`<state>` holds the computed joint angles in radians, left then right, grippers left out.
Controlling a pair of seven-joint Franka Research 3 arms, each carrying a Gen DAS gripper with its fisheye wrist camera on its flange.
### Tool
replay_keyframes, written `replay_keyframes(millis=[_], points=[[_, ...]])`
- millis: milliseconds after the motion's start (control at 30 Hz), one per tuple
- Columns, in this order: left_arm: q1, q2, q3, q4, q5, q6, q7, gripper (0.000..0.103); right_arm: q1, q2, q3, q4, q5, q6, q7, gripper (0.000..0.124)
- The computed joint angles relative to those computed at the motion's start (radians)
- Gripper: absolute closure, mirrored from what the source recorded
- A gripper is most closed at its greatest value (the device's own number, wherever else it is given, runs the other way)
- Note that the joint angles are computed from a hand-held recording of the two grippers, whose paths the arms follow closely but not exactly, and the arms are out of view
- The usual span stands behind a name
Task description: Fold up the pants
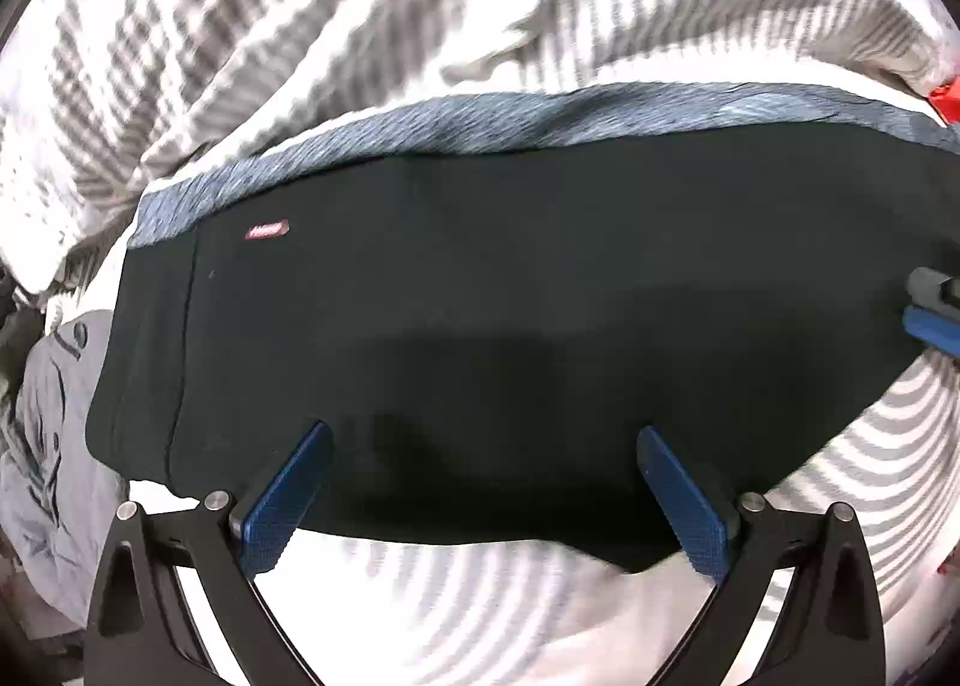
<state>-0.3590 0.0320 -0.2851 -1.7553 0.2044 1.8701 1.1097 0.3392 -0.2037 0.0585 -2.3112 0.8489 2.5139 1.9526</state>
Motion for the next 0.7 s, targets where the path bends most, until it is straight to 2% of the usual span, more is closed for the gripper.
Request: replay_keyframes(millis=[167, 233, 367, 433, 533, 600, 700], points=[[-0.035, 0.074, -0.020, 0.112, 0.019, -0.017, -0.009, 0.001, -0.002, -0.012, -0.013, -0.001, 0.028, -0.032, -0.030, 0.089], [-0.055, 0.118, -0.026, 0.172, 0.036, -0.030, -0.013, 0.001, -0.009, -0.028, -0.015, -0.002, 0.013, -0.052, -0.025, 0.084], [-0.089, 0.184, -0.027, 0.272, 0.047, -0.064, -0.017, 0.001, -0.043, -0.061, -0.005, 0.006, -0.130, -0.081, 0.018, 0.069], [-0.098, 0.175, -0.028, 0.269, 0.040, -0.075, -0.026, 0.001, -0.068, -0.085, -0.002, 0.003, -0.217, -0.095, 0.054, 0.066], [-0.131, 0.231, -0.033, 0.351, 0.052, -0.104, -0.044, 0.001, -0.095, -0.116, -0.011, -0.013, -0.283, -0.107, 0.090, 0.065], [-0.135, 0.230, -0.032, 0.354, 0.048, -0.113, -0.037, 0.001, -0.108, -0.127, -0.020, -0.023, -0.299, -0.114, 0.100, 0.065], [-0.170, 0.292, -0.031, 0.440, 0.063, -0.129, -0.044, 0.001, -0.129, -0.148, -0.034, -0.041, -0.318, -0.131, 0.112, 0.065]])
